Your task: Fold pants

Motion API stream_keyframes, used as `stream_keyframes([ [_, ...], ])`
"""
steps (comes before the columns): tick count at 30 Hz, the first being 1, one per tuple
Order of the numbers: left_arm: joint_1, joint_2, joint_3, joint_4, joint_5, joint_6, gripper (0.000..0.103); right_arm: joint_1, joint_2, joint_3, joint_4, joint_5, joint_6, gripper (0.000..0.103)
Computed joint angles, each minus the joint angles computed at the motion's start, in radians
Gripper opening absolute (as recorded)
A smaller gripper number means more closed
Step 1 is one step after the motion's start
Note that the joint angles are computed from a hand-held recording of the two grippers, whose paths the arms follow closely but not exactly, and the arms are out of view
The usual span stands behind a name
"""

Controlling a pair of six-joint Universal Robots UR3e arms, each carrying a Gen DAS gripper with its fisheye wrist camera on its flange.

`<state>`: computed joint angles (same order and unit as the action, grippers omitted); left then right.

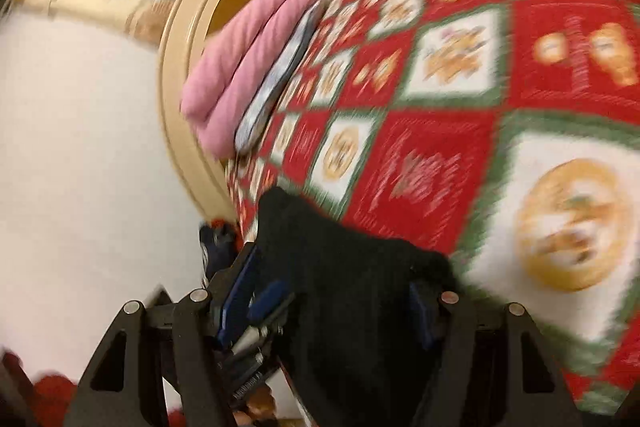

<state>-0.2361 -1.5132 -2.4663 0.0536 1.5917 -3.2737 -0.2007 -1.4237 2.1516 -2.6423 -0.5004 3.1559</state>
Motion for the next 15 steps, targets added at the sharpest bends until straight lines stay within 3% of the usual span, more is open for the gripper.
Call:
stream_keyframes([
  [2, -0.007, -0.003, 0.011, -0.012, 0.011, 0.002, 0.045, -0.062, -0.021, -0.010, 0.110, 0.050, -0.045, 0.047],
  [3, -0.008, -0.004, 0.013, -0.015, 0.013, 0.005, 0.045, -0.085, -0.026, -0.032, 0.208, 0.066, -0.081, 0.047],
  [5, -0.013, -0.007, 0.015, -0.014, 0.019, 0.005, 0.045, -0.090, -0.042, -0.044, 0.270, 0.055, -0.116, 0.042],
  [9, -0.011, -0.008, 0.004, 0.006, 0.018, 0.020, 0.045, -0.011, -0.133, -0.068, 0.288, -0.128, -0.124, 0.041],
  [12, -0.006, -0.011, -0.001, 0.016, 0.012, 0.028, 0.045, 0.041, -0.302, 0.038, 0.121, -0.372, -0.024, 0.041],
  [15, -0.015, -0.019, 0.006, 0.017, 0.024, 0.026, 0.046, -0.040, -0.449, 0.174, 0.130, -0.368, -0.034, 0.041],
])
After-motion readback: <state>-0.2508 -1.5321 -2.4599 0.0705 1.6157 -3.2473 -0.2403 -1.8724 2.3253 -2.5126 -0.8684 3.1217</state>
